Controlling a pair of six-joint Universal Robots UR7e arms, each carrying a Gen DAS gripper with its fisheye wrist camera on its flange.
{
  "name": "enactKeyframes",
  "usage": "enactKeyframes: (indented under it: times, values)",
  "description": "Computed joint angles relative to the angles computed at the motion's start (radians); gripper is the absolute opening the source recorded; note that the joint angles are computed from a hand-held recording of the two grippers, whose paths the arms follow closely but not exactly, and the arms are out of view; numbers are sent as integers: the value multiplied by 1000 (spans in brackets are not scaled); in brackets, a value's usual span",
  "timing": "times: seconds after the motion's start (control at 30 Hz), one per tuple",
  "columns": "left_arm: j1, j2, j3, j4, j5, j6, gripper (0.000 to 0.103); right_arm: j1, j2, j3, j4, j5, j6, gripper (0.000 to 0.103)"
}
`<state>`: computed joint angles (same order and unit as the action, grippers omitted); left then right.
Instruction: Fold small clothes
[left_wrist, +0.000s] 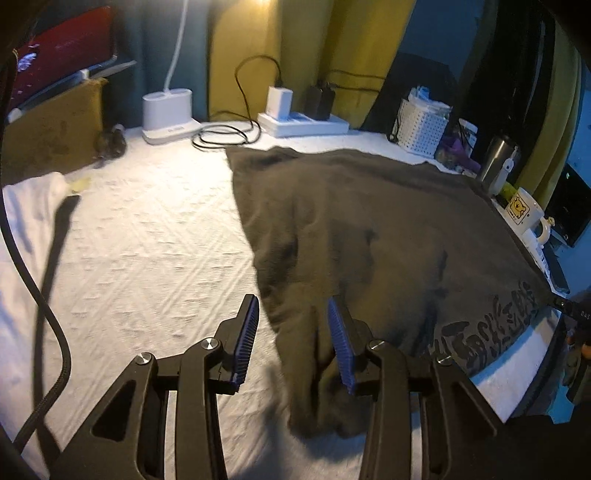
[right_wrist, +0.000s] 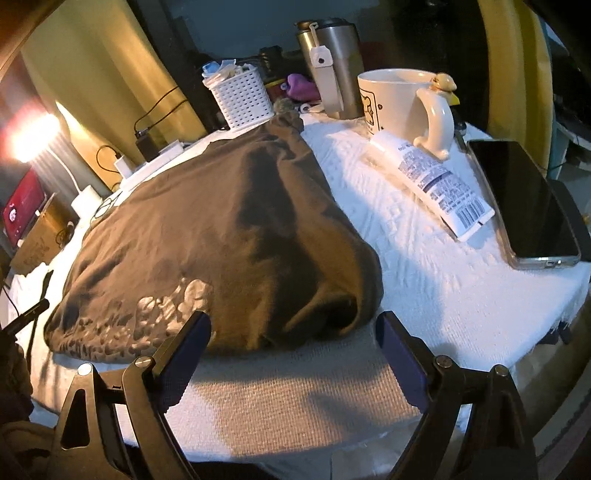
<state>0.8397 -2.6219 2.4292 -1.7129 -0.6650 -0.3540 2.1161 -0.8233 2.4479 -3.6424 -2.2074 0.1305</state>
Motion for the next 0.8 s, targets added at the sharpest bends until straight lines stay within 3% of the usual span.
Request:
enactKeyframes:
  times: [0.1,0.23,0.43,0.53,0.57,0.63,0.8]
  values:
    - [76,73,25,-155,-38,110,39,1,6,-10,4,-12,-5,91]
    - [147,165,44,-303,-61,208,60,0,18,-23,-1,-26,-17,91]
    - [171,244,52,-412,-38,261,59,2,44,-44,-16,-55,-44,91]
    - [164,258,60,-431,-6,288,15,2,53,-52,-22,-66,-55,91]
    - [171,263,58,-446,-12,299,4,1,56,-53,-26,-67,-58,91]
    - [180,266,57,-461,-18,315,1,1,64,-56,-42,-73,-70,91]
    - [144,231,64,-407,46,277,1,10,84,-62,-65,-93,-92,91]
